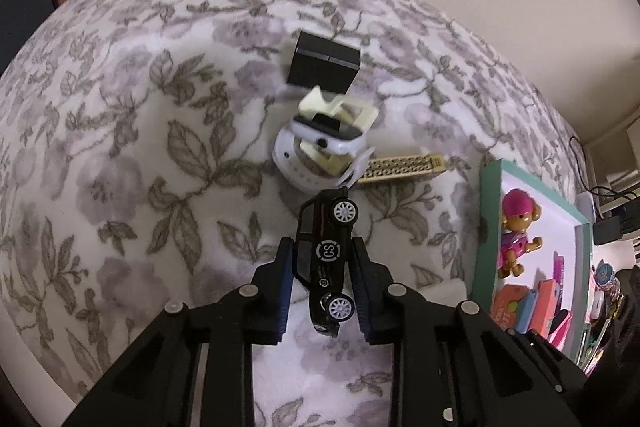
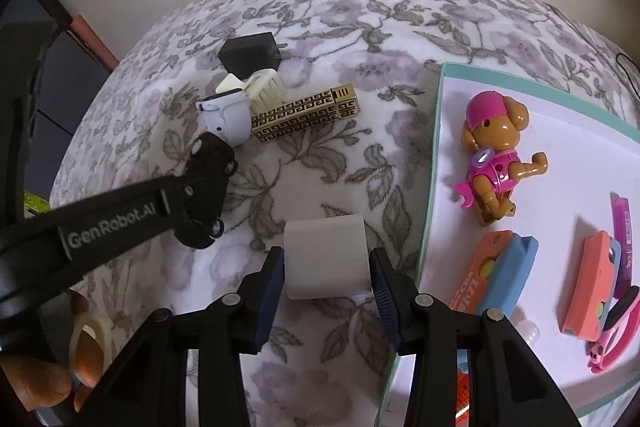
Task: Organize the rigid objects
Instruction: 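Carry the white cube and black car over the white tray with both tools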
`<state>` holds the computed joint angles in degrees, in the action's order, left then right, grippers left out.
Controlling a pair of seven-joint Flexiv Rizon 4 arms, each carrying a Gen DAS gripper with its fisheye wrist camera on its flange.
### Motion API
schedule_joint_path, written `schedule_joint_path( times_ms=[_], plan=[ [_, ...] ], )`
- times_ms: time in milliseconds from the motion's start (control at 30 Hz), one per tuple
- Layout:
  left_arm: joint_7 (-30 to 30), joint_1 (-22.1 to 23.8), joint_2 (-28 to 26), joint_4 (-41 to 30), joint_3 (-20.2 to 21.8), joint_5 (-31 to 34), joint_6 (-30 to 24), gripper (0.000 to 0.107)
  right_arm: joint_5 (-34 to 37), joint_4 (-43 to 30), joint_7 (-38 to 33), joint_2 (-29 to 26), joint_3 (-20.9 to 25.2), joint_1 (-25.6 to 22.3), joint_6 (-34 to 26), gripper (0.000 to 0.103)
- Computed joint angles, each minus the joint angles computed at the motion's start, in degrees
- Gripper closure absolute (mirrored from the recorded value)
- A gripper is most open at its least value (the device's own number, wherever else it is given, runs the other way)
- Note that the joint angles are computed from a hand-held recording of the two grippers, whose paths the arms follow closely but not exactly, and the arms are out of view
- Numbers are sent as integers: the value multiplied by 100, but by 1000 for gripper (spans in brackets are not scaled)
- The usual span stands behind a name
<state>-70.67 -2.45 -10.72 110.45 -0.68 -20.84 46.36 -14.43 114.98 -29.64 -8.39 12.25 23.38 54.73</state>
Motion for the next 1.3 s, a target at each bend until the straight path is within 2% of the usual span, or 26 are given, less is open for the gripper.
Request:
schedule_joint_path(
  times_ms=[633, 867, 1300],
  plan=[
    [433, -54, 464, 372, -7, -523, 609, 79, -182, 426, 593, 576, 14, -168, 547, 57],
    [553, -133, 595, 448, -15, -647, 700, 79, -327, 574, 833, 824, 41, -263, 528, 57],
    [878, -402, 817, 596, -97, -663, 790, 79, -733, 912, 1641, 1427, 62, -642, -154, 57]
  ],
)
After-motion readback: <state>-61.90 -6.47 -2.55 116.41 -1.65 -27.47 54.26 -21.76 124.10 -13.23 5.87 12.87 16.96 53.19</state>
